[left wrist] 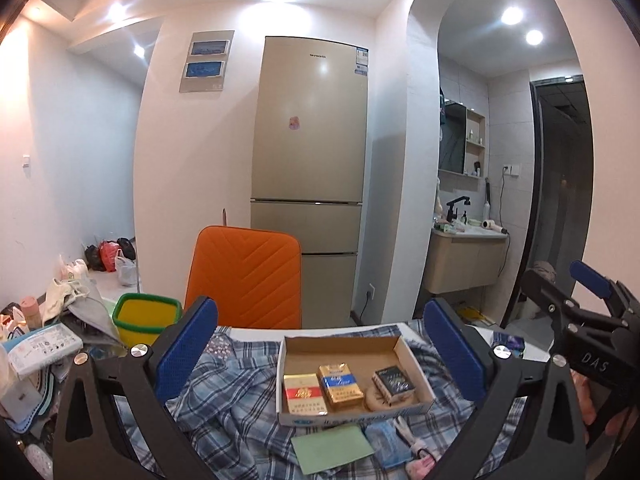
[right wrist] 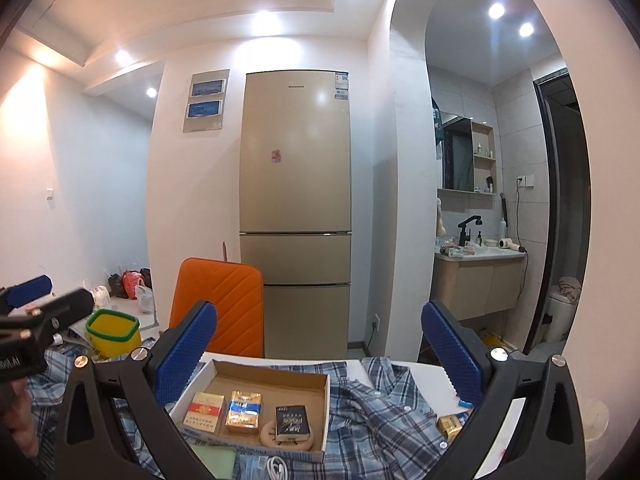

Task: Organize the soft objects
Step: 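Withdraw both open grippers up and away from the box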

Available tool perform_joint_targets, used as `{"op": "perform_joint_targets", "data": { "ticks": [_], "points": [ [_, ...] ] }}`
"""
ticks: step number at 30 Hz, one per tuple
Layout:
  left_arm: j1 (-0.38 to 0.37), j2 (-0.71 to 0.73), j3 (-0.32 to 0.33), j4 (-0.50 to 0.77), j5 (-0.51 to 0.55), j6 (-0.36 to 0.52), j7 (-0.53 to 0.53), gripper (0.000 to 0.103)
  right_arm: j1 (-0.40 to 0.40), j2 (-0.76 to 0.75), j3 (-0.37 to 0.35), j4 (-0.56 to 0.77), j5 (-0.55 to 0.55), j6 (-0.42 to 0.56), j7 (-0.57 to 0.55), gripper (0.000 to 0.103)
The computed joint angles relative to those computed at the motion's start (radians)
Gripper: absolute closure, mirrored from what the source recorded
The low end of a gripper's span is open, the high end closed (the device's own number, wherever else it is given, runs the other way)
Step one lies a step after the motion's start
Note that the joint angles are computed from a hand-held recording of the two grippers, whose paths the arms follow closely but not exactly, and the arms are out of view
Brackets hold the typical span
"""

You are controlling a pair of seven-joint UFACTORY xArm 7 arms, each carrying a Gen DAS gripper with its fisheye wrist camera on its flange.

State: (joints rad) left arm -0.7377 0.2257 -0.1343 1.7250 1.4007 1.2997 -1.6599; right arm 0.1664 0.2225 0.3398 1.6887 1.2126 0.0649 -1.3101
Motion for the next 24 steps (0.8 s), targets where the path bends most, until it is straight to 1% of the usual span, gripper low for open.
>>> {"op": "perform_joint_targets", "data": {
  "ticks": [2, 4, 8, 9, 11, 14, 16, 19, 22, 24],
  "points": [
    [0.002, -0.003, -0.001, -0.017, -0.005, -0.01, -0.012, 0.0, -0.012, -0.013, 0.004, -0.023, 0.028, 0.025, -0.021, 0.0],
    [0.006, -0.007, -0.004, -0.039, -0.017, -0.017, -0.021, 0.0, -0.003, -0.021, -0.016, -0.047, 0.02, 0.049, 0.002, 0.0],
    [0.019, -0.014, -0.012, -0.083, -0.048, -0.028, -0.041, 0.0, 0.011, -0.019, -0.014, -0.075, 0.073, 0.0, -0.08, 0.0],
    [0.024, -0.015, -0.013, -0.095, -0.059, -0.032, -0.049, 0.0, 0.014, -0.018, -0.016, -0.08, 0.076, -0.001, -0.09, 0.0],
    [0.033, -0.018, -0.016, -0.118, -0.079, -0.046, -0.064, 0.0, 0.023, -0.017, -0.027, -0.099, 0.05, 0.007, -0.073, 0.0],
    [0.044, -0.011, -0.017, -0.131, -0.102, -0.064, -0.071, 0.0, 0.02, -0.014, -0.019, -0.119, 0.067, 0.005, -0.1, 0.0],
    [0.046, -0.003, -0.014, -0.132, -0.106, -0.071, -0.071, 0.0, 0.02, -0.011, -0.014, -0.131, 0.098, 0.0, -0.14, 0.0],
    [0.041, 0.004, -0.01, -0.142, -0.093, -0.077, -0.086, 0.0, 0.034, 0.006, -0.015, -0.136, 0.093, -0.02, -0.154, 0.0],
    [0.048, -0.001, -0.007, -0.174, -0.085, -0.115, -0.123, 0.0, 0.029, 0.019, -0.003, -0.139, 0.102, -0.025, -0.171, 0.0],
    [0.055, 0.005, -0.007, -0.181, -0.101, -0.126, -0.139, 0.0, 0.027, 0.033, 0.005, -0.139, 0.106, -0.035, -0.182, 0.0]
  ]
}}
